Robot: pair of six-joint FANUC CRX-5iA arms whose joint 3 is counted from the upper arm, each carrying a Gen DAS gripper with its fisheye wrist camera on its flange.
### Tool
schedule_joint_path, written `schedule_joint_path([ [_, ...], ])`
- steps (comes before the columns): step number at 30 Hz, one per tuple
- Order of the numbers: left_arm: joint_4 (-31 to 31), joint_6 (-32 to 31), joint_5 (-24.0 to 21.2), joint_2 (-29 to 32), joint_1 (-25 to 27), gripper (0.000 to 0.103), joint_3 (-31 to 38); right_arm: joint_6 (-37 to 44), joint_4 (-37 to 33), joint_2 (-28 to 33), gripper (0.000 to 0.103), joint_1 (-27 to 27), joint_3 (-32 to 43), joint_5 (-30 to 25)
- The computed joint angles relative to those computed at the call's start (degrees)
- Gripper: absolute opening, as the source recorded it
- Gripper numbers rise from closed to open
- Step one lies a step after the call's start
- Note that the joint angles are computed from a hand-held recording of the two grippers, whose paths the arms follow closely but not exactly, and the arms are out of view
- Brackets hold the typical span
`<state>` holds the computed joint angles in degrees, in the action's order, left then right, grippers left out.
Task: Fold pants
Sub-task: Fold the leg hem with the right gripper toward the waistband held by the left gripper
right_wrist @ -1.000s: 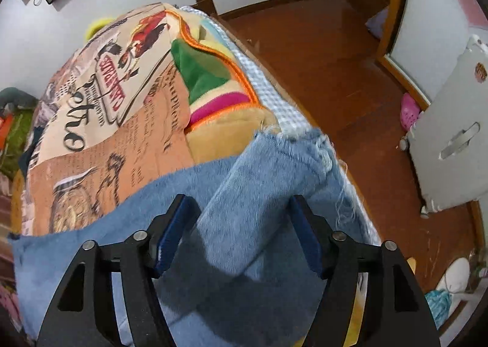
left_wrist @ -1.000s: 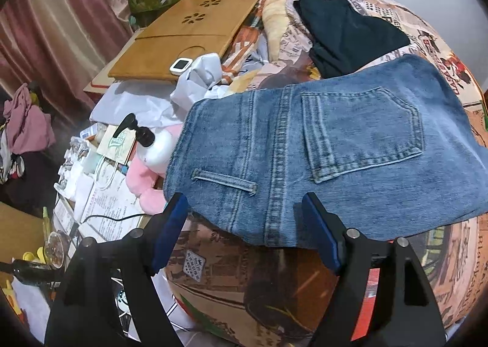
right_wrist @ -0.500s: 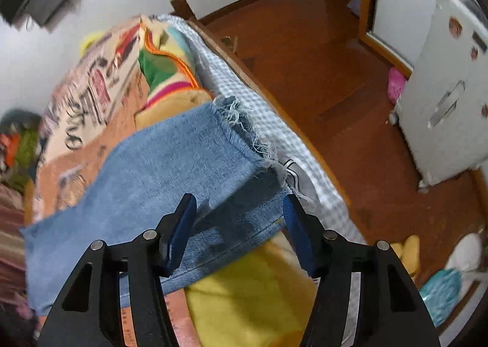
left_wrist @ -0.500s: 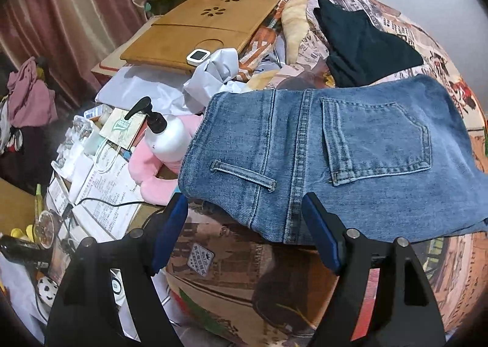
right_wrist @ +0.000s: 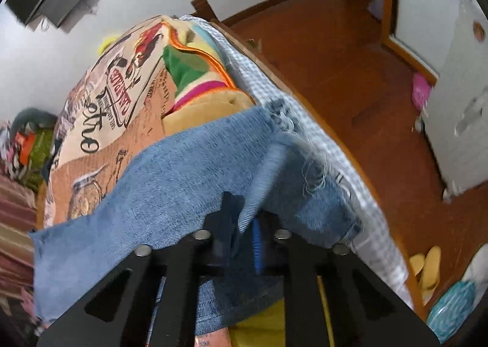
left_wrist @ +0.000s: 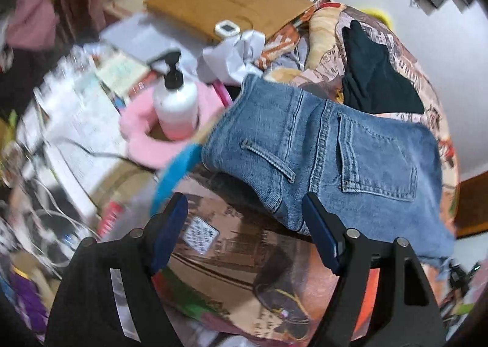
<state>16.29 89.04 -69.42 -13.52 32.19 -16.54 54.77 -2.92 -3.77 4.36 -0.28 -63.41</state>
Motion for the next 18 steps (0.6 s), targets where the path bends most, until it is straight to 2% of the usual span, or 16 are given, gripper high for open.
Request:
schedule_joint_path([
  [5, -0.64, 1.48, 0.94, 2.91, -2.00, 0.074, 0.68, 0.61, 3.07, -1.51, 0.005, 1.59, -1.57, 2.81],
  [6, -0.82, 1.68, 1.26, 3.51, -2.47, 0.062, 1.02, 0.53, 3.88, -1.68, 0.004, 1.97, -1.79, 3.33],
  [7, -1.60, 2.25, 1.32, 4.24, -3.21, 0.041, 1.75, 0.99, 4.83, -1.80, 0.004, 2.42, -1.73, 3.46],
  [9, -2.43, 2.16, 1.75, 5.07, -4.56, 0.016, 2.71, 2.72, 7.36, -1.66, 0.004, 3.70, -1.22, 3.28],
  [14, -19.77, 9.70, 1.46, 5.90, -15.52, 0.013, 11.98, 5.75, 10.85, -2.60, 0.003, 4.50, 0.62, 6.65],
  [18, -22.21, 10.34, 2.55, 4.59, -18.34, 0.013, 15.10, 9.03, 11.66, -2.98, 0.003, 2.86, 3.26, 8.68],
])
